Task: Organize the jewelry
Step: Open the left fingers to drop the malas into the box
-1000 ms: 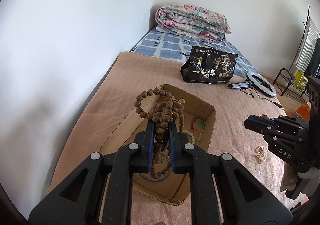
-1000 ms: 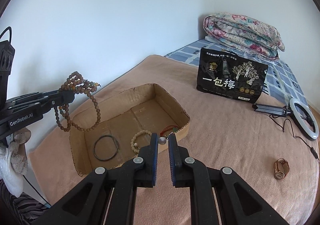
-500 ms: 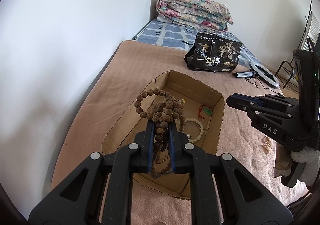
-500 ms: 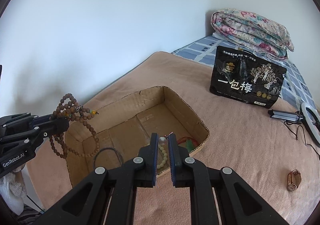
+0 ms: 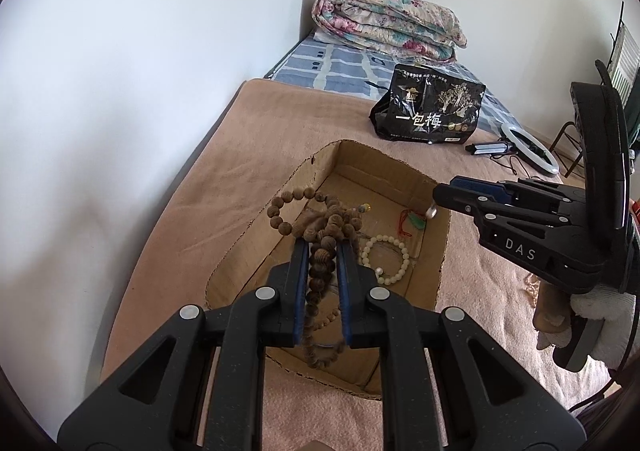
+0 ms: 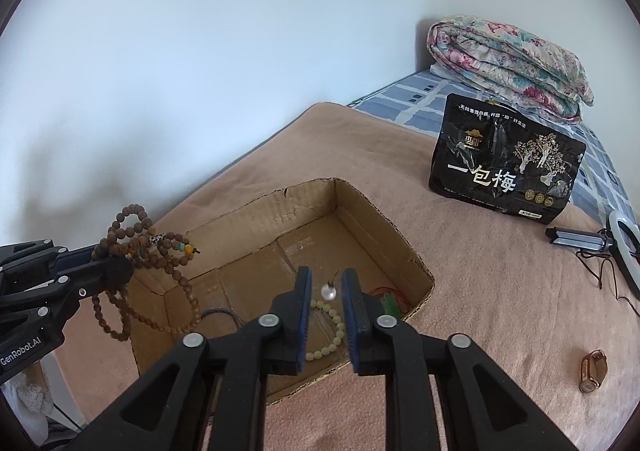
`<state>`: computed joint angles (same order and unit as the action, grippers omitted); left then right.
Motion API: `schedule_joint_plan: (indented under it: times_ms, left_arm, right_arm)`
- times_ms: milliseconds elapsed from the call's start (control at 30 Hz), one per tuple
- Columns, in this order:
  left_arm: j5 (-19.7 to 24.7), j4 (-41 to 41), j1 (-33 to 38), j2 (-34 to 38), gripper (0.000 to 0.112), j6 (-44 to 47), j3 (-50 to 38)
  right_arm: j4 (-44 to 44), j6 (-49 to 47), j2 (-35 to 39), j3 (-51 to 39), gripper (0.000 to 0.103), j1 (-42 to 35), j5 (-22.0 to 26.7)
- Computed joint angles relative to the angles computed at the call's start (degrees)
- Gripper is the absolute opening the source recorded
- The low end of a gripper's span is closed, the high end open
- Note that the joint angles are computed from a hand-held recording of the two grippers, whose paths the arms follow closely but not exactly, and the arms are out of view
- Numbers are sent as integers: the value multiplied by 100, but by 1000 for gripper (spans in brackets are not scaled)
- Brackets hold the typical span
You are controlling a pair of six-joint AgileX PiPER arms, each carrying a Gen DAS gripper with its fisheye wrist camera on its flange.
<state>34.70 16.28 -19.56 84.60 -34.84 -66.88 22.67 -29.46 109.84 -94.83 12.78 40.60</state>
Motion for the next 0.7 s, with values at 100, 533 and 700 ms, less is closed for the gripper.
schedule_joint_plan:
  times_ms: [100, 533, 700]
  left_arm:
    - [-62, 119, -30, -47, 49, -131, 64]
    - [8, 255, -80, -8, 49, -252, 15]
    - [-35, 234, -104, -30, 49, -248, 19]
  right_arm:
    - [-95, 155, -9, 5, 46, 8, -66]
    - [-566, 759, -243, 268, 98, -52, -376]
    - [-528, 738, -400, 423, 100, -162, -409]
